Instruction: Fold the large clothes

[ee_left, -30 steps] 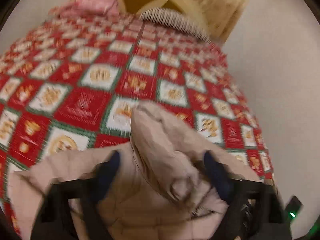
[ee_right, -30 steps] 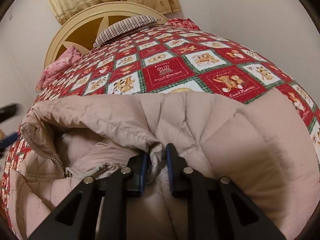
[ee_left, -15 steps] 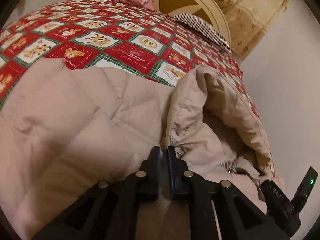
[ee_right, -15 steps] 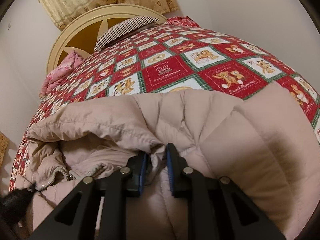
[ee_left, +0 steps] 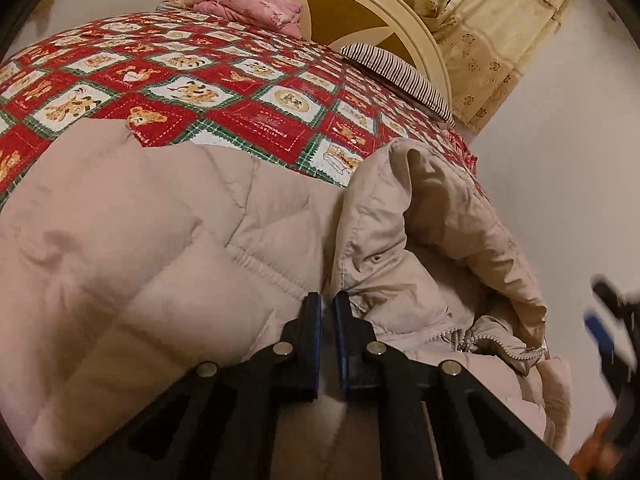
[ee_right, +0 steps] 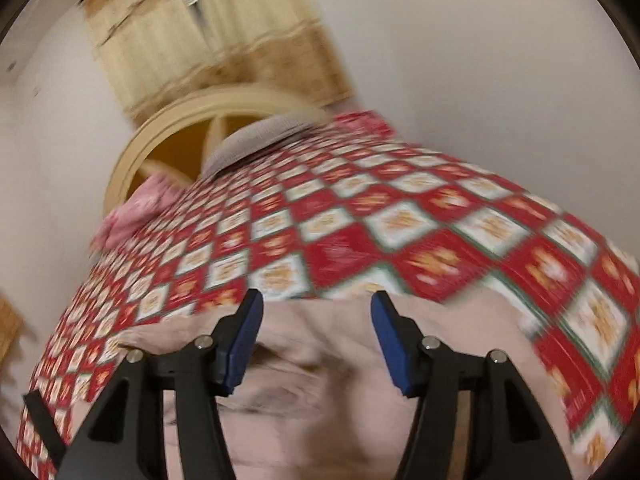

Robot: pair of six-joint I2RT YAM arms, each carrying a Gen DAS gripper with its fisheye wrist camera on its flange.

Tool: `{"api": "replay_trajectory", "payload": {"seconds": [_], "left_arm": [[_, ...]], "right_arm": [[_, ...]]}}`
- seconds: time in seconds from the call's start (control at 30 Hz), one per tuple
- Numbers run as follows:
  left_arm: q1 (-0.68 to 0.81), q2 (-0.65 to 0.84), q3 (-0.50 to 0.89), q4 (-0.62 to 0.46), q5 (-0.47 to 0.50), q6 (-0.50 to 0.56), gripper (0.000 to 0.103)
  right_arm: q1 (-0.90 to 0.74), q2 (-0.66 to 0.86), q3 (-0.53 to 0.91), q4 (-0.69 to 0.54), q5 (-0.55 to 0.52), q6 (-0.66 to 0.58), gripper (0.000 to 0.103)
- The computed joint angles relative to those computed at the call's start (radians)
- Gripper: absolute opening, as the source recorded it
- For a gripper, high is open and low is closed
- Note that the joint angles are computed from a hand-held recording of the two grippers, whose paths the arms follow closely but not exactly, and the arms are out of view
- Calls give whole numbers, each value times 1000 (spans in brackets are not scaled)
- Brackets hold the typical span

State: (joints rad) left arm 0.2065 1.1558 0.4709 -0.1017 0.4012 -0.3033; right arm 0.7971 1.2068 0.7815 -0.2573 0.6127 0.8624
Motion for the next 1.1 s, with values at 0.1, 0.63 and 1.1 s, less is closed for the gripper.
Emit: {"api": "replay_trajectory", "payload": {"seconds": [0.1,0.63,1.1], "left_arm": [[2,-1,0,-1,4,1,8],[1,-435,70,-198,-116,20,9],[-226,215,230,-60,-210,127,8]], "right_arm": [[-96,196,171,7,-184,-56,38],[-20,452,137,118,-305,-216,33],[-57,388,35,257,-392,-209,33]]}}
